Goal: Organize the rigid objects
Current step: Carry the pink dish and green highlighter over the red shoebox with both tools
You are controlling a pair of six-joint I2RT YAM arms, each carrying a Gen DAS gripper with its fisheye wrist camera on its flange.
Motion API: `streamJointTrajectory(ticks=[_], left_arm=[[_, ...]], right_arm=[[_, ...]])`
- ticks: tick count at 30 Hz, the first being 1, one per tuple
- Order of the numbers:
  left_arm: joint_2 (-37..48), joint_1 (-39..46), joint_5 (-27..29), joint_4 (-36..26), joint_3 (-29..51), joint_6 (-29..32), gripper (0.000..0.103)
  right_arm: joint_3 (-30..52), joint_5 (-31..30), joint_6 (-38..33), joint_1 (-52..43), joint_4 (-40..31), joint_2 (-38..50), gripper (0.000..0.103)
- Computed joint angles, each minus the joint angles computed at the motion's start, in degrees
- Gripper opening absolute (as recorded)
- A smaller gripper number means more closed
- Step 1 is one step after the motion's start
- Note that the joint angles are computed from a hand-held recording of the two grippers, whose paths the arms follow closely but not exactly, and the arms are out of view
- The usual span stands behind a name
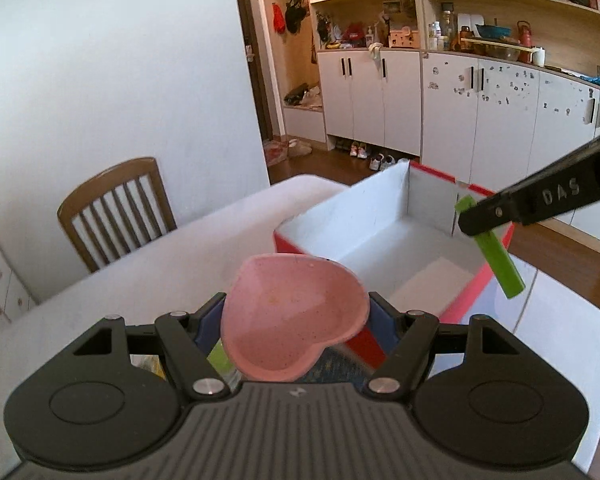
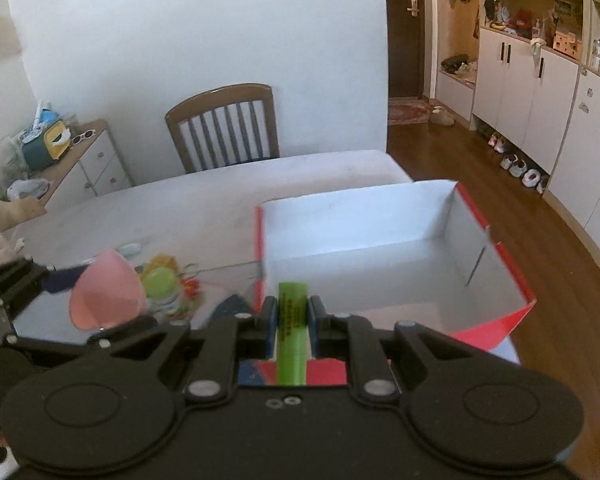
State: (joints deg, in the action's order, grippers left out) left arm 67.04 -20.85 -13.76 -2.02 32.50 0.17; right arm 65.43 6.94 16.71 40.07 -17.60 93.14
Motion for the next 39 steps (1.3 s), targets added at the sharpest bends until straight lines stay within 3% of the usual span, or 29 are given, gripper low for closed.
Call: streamJointTrajectory(ticks=[11,16,25,39], left_arm=[[23.2,-8.1,-6.2,1.1,20.1,-2.3,0.074],[32.1,-7.8,-3.6,-1.9,29.0,-5.1,0.074],[47.2,-6.4,-1.1,-9.0,44.2,-8.8,0.074],[68.6,-2.1,2.2,-27.4,71.3,-14.8,0.074]], right_arm=[[6.6,-9.7,-10.3,-13.8,-0.1,7.7,0.014],[12.1,-13.4,-14.5,-18.4,-1.2,13.8,0.014],[20.2,-17.3,-20.9,-22.0,-4.1,24.1,0.014],[36.3,-19.9,-30.5,-22.5,-16.4,37.5,0.014]])
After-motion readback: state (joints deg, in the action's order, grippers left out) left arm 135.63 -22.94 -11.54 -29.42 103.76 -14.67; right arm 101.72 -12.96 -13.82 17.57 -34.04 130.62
